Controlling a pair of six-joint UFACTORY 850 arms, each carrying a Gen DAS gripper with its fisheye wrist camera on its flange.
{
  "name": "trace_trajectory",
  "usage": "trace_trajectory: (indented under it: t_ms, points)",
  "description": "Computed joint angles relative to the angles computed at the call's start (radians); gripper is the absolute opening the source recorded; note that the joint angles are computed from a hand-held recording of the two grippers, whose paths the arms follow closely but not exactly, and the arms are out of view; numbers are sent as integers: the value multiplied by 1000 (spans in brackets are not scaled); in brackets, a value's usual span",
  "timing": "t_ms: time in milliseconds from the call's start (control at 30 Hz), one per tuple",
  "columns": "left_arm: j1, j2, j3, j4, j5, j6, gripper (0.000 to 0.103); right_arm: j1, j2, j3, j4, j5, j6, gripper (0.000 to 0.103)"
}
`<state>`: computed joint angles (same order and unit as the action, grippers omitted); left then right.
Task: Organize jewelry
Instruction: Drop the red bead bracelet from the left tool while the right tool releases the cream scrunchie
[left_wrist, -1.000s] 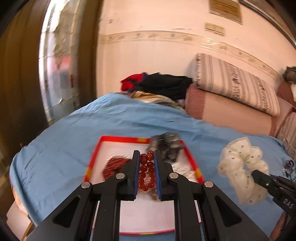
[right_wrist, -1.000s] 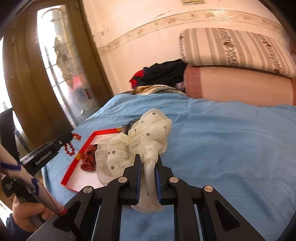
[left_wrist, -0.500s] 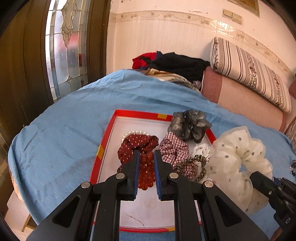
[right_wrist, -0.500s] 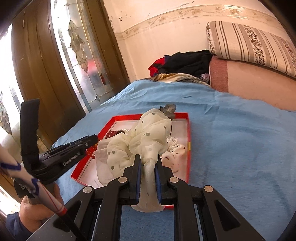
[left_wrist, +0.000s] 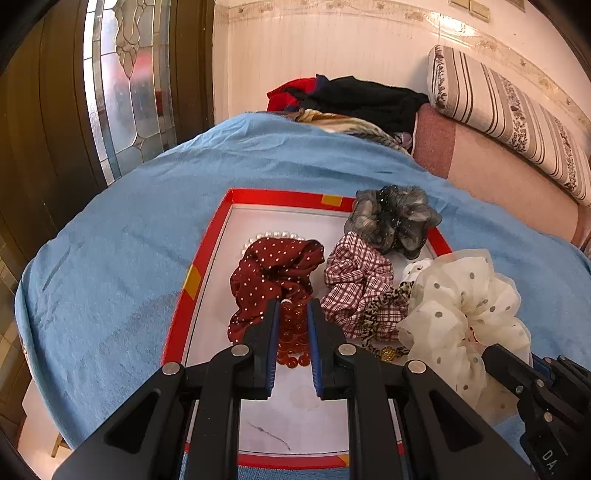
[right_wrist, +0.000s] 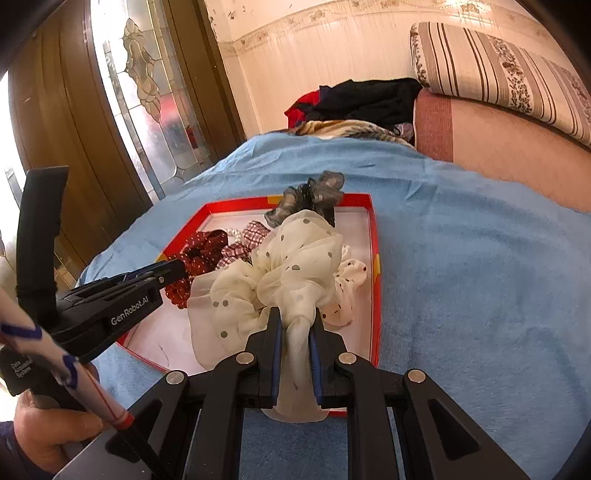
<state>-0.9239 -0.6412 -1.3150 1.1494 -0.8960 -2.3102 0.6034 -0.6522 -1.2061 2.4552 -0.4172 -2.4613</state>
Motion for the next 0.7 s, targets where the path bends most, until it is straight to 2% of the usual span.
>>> trace_trajectory:
  t_ms: [700]
  points:
    - [30,-27,-23,-83,58,106,14,25,-65,-78,-65,72,75,14]
